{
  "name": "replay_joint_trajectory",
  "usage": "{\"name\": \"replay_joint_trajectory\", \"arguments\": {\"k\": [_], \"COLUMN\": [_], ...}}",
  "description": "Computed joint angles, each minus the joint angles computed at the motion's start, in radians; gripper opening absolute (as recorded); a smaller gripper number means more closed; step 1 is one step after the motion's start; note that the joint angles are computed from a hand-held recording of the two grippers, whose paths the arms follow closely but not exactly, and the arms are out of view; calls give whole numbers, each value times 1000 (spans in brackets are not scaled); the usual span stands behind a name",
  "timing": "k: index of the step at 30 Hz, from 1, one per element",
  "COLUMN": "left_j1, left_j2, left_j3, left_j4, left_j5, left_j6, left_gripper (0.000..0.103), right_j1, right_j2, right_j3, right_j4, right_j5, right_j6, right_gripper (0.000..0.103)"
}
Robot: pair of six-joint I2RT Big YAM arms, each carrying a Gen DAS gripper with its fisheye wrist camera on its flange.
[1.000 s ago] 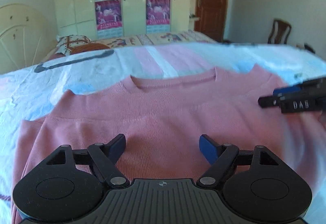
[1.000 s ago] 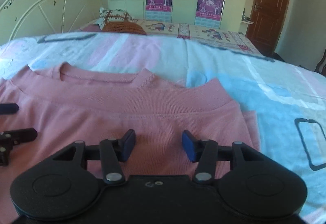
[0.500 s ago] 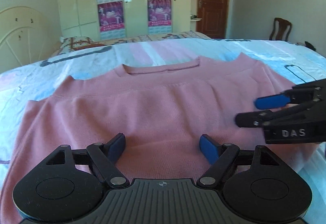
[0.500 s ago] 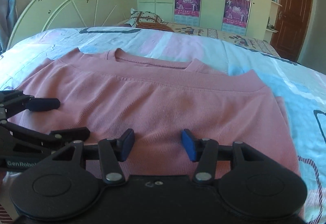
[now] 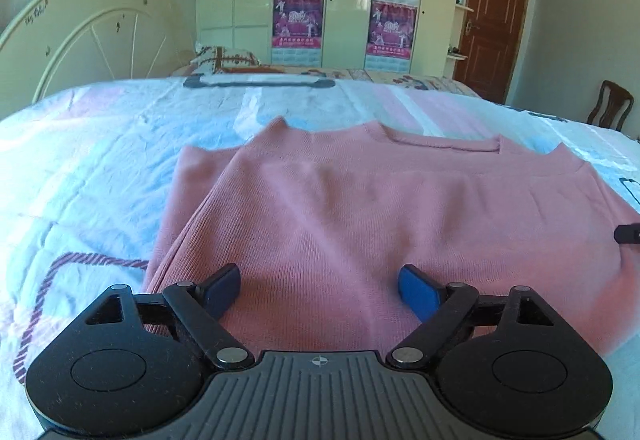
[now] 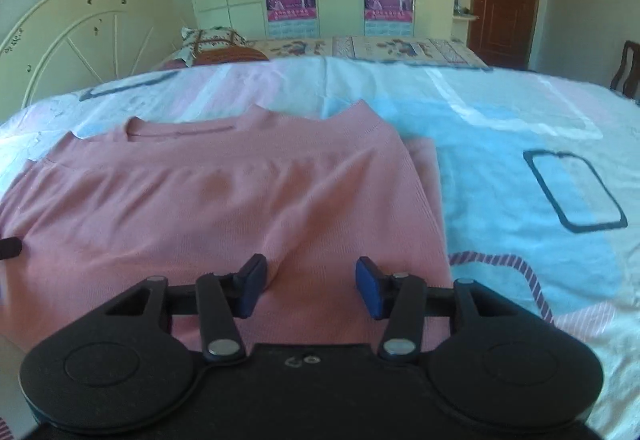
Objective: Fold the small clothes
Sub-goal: 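Move both open grippers to the folded edge of the sweatshirt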
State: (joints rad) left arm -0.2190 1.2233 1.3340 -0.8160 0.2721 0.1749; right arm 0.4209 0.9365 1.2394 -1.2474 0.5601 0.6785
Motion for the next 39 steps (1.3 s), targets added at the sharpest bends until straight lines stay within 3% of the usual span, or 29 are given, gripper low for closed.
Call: {"name": "replay_joint_trajectory", "arguments": {"k": [2,4,9,12,15,18,21,26,30,35,39], "left_j1": [-8,-5,62,68,56,20,-26,-142,-193,-157,-61], "left_j2": [-15,-22,-42,-47,-56,-86,-120,-134,-127,-146,-144], "left_j3": [-14,-30,-52,-60,-56,-54,-68,-78,-85,-105,-103], "left_j4": [2,-8,-10,-6,-18,-29,-26,-45,-85,-81,-89], "left_j5": [-11,-46,22,24,-14,-64,-51,-102,-147,-128,-83], "left_j6": [20,43,71,91,79,71,50,4,5,11,17], "left_gripper": [86,86,86,86,86,86,86,86,86,86,86], "right_j1": [40,51,51,49,62,96,153,219,238,243,233], "right_j2": [9,32,-46,-88,-84,-48,-34,74,148,139,85], "right_j3": [8,14,-31,-58,-51,-5,20,61,89,91,65], "right_j4": [-16,-95,-121,-122,-152,-208,-141,-58,-93,-141,-227], "right_j5": [26,36,39,35,49,83,76,31,25,48,85], "right_j6": [-2,23,71,73,81,154,219,182,162,164,225], "right_gripper": [48,47,47,47,47,46,45,45,46,45,45]}}
